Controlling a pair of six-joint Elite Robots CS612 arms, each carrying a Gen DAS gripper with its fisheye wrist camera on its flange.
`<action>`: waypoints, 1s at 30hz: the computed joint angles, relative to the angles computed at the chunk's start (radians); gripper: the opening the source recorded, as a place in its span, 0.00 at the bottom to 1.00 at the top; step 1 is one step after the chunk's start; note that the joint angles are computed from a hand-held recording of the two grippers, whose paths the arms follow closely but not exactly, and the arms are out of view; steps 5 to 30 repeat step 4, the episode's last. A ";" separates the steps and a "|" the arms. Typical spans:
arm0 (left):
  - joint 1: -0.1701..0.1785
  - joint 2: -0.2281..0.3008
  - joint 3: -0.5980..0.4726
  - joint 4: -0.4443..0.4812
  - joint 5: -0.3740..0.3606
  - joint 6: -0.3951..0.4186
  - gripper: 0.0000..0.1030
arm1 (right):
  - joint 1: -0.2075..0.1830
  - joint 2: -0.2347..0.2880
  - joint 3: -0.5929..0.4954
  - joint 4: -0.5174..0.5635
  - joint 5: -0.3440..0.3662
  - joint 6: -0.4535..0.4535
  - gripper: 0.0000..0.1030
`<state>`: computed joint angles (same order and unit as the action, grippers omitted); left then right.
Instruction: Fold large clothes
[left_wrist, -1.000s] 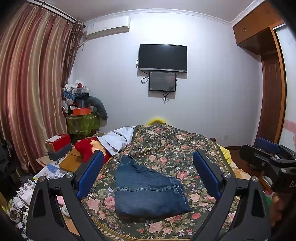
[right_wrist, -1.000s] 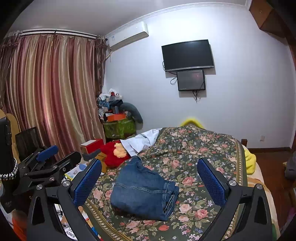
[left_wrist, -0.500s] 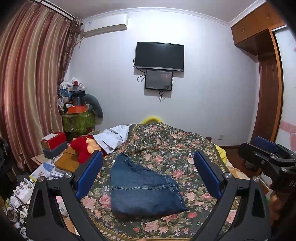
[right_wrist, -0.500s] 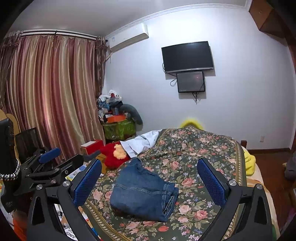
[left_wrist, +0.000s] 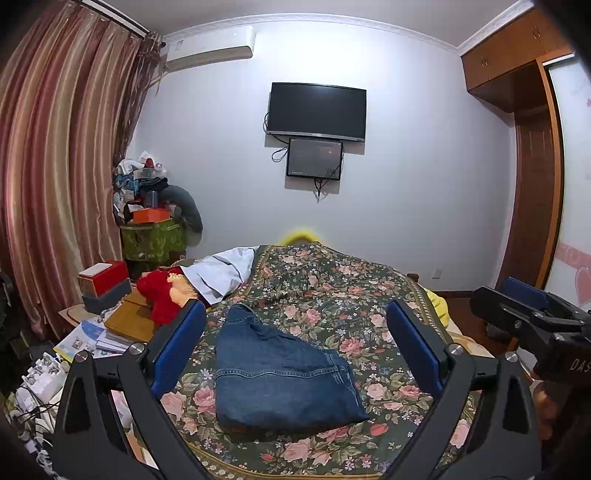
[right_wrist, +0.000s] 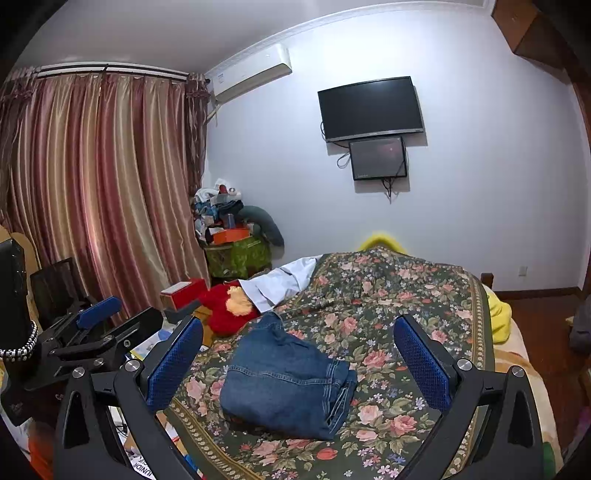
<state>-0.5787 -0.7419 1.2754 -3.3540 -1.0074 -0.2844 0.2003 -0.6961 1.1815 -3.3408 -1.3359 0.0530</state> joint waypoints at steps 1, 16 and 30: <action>0.000 0.001 -0.001 0.003 0.004 -0.002 0.96 | 0.000 0.000 0.000 0.003 0.000 0.002 1.00; 0.000 0.001 -0.003 0.011 0.006 -0.008 0.96 | 0.001 0.001 -0.002 0.008 -0.001 0.006 1.00; 0.000 0.001 -0.003 0.011 0.006 -0.008 0.96 | 0.001 0.001 -0.002 0.008 -0.001 0.006 1.00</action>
